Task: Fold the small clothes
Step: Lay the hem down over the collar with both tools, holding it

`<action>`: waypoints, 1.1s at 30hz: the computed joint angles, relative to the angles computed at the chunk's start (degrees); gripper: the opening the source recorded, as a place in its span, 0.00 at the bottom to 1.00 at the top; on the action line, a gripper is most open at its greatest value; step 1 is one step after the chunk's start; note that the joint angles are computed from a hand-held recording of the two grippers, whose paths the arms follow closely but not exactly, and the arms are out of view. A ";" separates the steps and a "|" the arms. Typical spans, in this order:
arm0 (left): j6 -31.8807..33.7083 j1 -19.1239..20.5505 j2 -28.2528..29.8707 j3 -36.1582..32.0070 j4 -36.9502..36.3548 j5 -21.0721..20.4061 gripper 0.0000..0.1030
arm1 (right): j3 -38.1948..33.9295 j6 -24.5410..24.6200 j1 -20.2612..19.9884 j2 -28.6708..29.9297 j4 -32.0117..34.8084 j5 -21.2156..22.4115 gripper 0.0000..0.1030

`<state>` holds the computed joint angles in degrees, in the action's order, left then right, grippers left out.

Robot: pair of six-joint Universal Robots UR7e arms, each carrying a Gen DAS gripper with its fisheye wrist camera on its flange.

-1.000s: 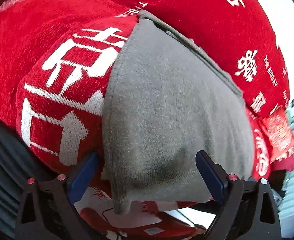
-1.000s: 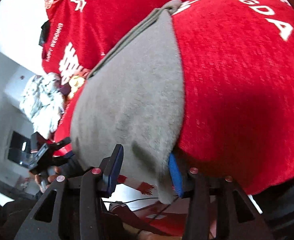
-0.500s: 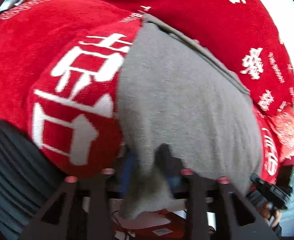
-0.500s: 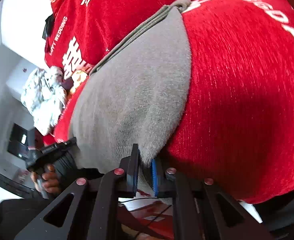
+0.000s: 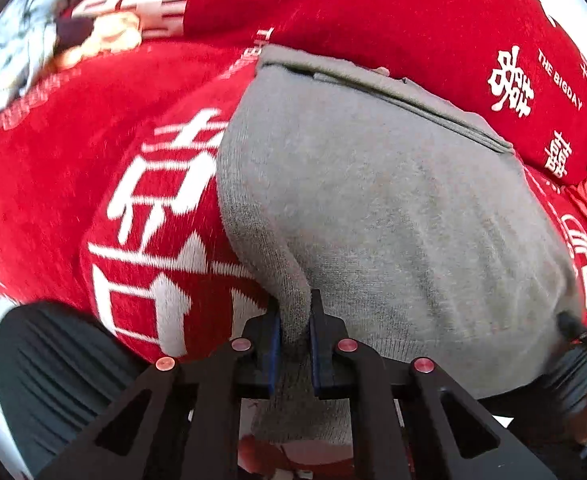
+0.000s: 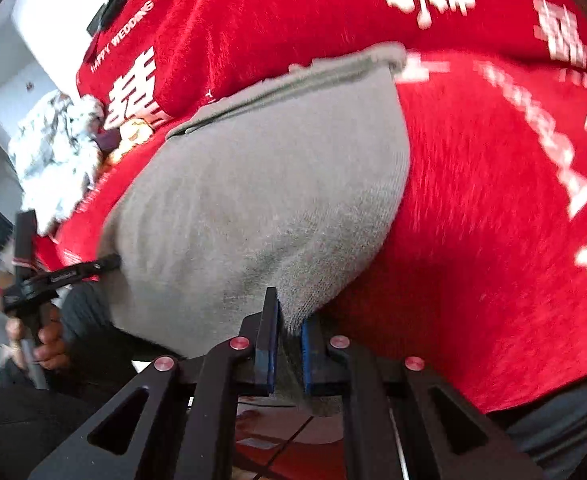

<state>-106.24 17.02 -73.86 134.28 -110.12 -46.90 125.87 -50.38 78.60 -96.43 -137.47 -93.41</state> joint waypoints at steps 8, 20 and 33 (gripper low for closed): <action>-1.15 -1.77 -3.59 -2.22 4.95 7.56 0.12 | -3.47 2.19 2.46 -1.29 2.88 7.70 0.09; -3.14 2.39 -6.43 -3.97 6.24 12.81 0.12 | -7.54 15.60 5.87 4.21 -3.20 11.40 0.09; 0.50 9.16 -1.92 -11.95 12.28 14.49 0.12 | -12.18 19.19 11.31 12.62 -11.40 3.61 0.09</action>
